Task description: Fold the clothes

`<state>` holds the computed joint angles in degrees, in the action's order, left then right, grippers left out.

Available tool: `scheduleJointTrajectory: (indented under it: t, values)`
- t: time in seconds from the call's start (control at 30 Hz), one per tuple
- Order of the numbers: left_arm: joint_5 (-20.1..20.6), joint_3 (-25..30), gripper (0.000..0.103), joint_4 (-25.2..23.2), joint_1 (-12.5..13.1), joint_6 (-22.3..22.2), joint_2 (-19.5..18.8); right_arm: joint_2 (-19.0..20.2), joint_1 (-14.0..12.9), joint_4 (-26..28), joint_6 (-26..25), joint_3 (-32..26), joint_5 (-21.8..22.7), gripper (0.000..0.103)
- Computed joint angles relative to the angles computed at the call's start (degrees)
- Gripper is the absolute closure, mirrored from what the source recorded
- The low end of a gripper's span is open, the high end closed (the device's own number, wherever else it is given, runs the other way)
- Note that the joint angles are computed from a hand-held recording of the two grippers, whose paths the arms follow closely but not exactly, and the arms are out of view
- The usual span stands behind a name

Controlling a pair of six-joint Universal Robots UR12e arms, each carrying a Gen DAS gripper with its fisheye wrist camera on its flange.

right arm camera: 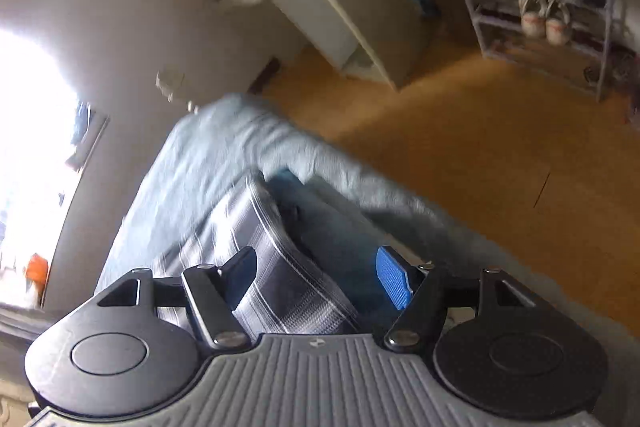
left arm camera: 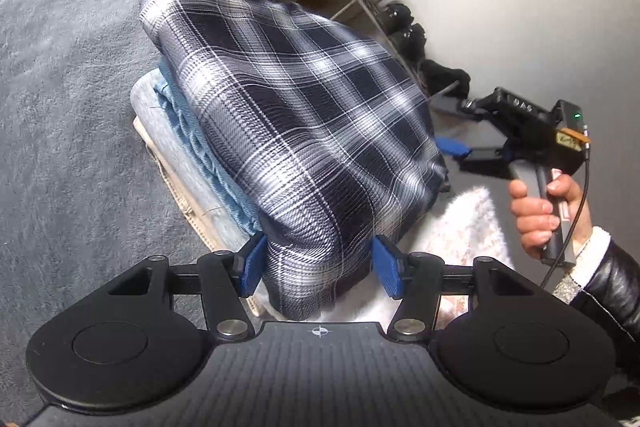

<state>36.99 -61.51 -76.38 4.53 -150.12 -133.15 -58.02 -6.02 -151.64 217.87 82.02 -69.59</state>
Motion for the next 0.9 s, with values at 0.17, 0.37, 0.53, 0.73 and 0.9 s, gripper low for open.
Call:
scheduleJointTrajectory:
  t: [0.17,0.37,0.53,0.73,0.9]
  values:
    - [1.7,-0.3,0.078,-0.4,-0.2,-0.1,0.7,0.5,-0.9,2.0,-1.9,0.7,7.2,0.052]
    - [-12.8,7.7,0.093,-22.6,1.6,-2.1,-3.5,0.0,-0.3,4.2,-4.4,-1.1,6.2,0.087]
    - [-11.3,13.6,0.093,-39.2,1.8,3.5,-7.2,-0.8,-0.8,5.2,-5.1,-0.9,7.4,0.090]
    - [-11.9,16.7,0.093,-45.7,2.1,9.0,-8.6,-1.1,-1.2,1.3,-2.7,1.1,8.2,0.091]
    - [-0.3,17.3,0.085,-37.1,0.8,7.9,-8.5,-0.4,0.2,8.9,-9.1,-0.6,1.7,0.076]
